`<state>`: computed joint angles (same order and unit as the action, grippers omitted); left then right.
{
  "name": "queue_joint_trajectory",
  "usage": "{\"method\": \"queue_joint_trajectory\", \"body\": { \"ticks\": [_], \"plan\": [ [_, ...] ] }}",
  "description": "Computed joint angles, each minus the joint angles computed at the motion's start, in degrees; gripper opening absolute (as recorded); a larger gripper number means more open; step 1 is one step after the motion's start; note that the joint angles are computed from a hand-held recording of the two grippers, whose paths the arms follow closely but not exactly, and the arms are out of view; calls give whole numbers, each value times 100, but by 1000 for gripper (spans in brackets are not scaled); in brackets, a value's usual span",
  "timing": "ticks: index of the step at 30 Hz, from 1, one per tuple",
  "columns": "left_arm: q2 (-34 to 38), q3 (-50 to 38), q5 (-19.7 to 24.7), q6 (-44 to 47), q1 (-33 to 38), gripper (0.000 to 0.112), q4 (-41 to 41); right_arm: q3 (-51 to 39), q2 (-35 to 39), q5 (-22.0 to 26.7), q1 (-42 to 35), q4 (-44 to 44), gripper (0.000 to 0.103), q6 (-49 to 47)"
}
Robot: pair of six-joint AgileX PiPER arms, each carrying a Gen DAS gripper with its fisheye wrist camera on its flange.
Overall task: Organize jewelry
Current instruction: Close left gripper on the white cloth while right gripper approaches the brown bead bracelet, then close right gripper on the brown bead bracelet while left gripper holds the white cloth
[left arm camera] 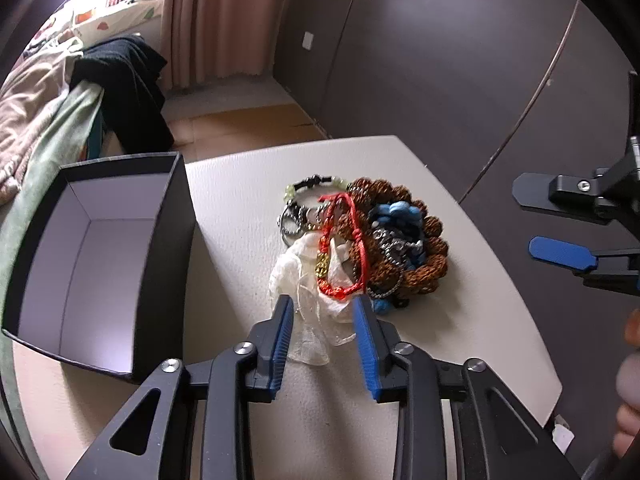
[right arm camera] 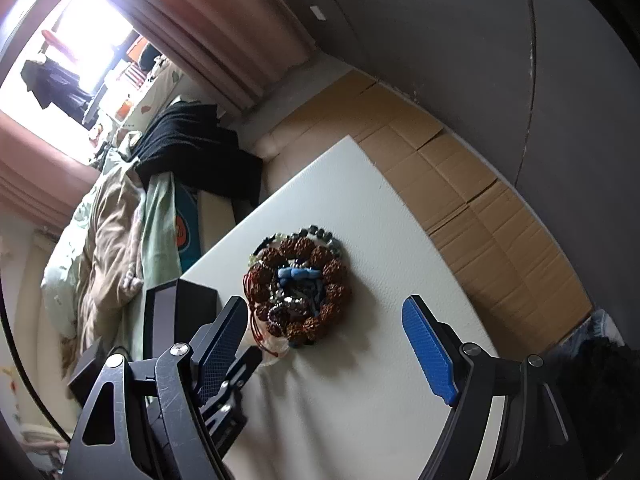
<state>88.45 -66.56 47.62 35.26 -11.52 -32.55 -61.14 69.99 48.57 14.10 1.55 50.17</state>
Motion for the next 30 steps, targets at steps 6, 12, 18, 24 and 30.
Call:
{"method": "queue_joint_trajectory", "body": {
  "ticks": [6, 12, 18, 24, 30],
  "plan": [
    [-115, -19, 108, 192, 233, 0, -315, 72, 109, -319, -67, 556, 53, -503],
    [-257, -219, 706, 596, 768, 0, -917, 41, 466, -563, -16, 950, 46, -775],
    [-321, -380, 988, 663, 1071, 0, -1133, -84, 771, -663, 40, 828, 46, -702],
    [-357, -568, 1321, 804, 1527, 0, -1401, -348, 1075, -679, 231, 527, 44, -508],
    [-349, -701, 1480, 823, 1837, 0, -1511, -553, 1393, -406, 297, 220, 44, -131]
  ]
}}
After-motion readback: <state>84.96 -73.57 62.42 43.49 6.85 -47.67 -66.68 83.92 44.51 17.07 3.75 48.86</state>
